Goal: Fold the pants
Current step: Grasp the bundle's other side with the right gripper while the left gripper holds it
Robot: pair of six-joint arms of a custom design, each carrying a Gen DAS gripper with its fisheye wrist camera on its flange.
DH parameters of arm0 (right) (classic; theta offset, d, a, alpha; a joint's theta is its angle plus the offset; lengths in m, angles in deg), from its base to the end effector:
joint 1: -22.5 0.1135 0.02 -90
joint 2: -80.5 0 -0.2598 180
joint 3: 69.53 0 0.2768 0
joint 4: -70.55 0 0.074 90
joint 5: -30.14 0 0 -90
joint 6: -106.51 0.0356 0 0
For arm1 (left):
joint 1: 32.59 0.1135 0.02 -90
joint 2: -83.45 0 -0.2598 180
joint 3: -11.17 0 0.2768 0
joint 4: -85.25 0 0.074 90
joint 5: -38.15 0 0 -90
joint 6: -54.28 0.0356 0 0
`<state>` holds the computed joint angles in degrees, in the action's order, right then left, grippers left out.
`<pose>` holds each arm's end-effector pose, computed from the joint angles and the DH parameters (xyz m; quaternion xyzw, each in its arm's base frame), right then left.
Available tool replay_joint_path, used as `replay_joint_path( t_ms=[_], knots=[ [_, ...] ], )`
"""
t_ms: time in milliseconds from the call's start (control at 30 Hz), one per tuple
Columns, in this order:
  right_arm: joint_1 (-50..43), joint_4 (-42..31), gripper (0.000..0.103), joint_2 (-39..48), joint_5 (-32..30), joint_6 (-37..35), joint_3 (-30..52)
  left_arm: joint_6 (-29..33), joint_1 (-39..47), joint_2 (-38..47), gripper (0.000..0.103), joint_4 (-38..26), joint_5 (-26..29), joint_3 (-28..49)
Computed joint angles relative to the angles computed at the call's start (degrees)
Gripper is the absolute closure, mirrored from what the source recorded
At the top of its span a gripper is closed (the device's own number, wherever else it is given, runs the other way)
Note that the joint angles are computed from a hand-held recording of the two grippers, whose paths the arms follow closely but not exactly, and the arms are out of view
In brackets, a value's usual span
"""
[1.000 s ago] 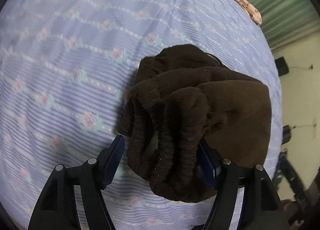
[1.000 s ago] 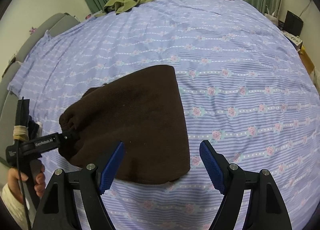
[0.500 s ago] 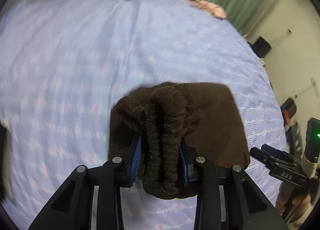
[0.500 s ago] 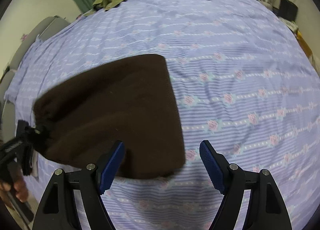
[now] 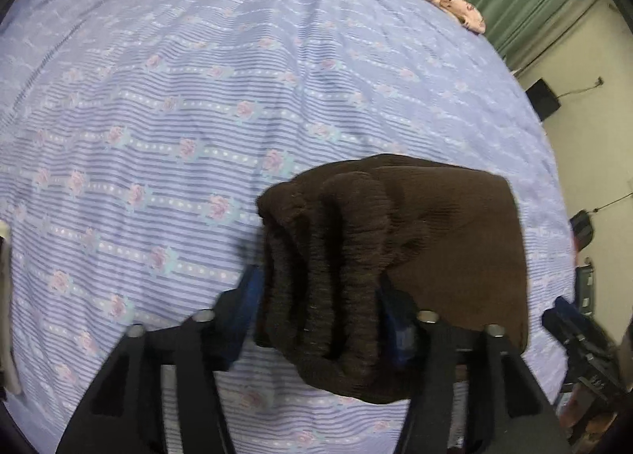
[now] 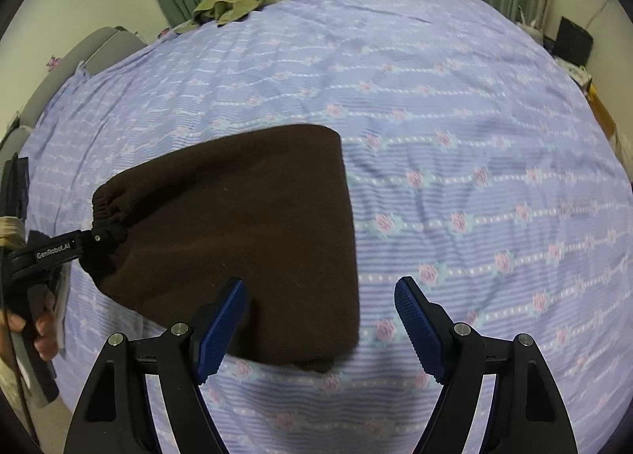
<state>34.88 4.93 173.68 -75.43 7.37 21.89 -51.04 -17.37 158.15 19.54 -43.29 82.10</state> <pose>0.3425 0.0850 0.2644 -0.2075 0.9495 0.1383 0.1905 0.2580 0.0647 0.2436 -0.2456 0.9501 -0.0736 0.1776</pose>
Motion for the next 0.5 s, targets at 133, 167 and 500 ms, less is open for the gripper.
replay_joint_path(
  t_ms=[133,167,500],
  knots=[
    [0.6,1.8,0.025,1.4,0.7,0.4,0.7,1.9,0.9,1.1,0.023,0.9,0.0,-0.7],
    [0.4,2.3,0.025,2.0,0.6,0.4,1.0,2.4,1.4,1.3,0.022,1.2,0.4,-1.1],
    [1.3,9.0,0.025,9.7,0.8,-0.2,3.0,1.2,6.0,3.0,0.018,6.3,9.3,-5.2]
  ],
)
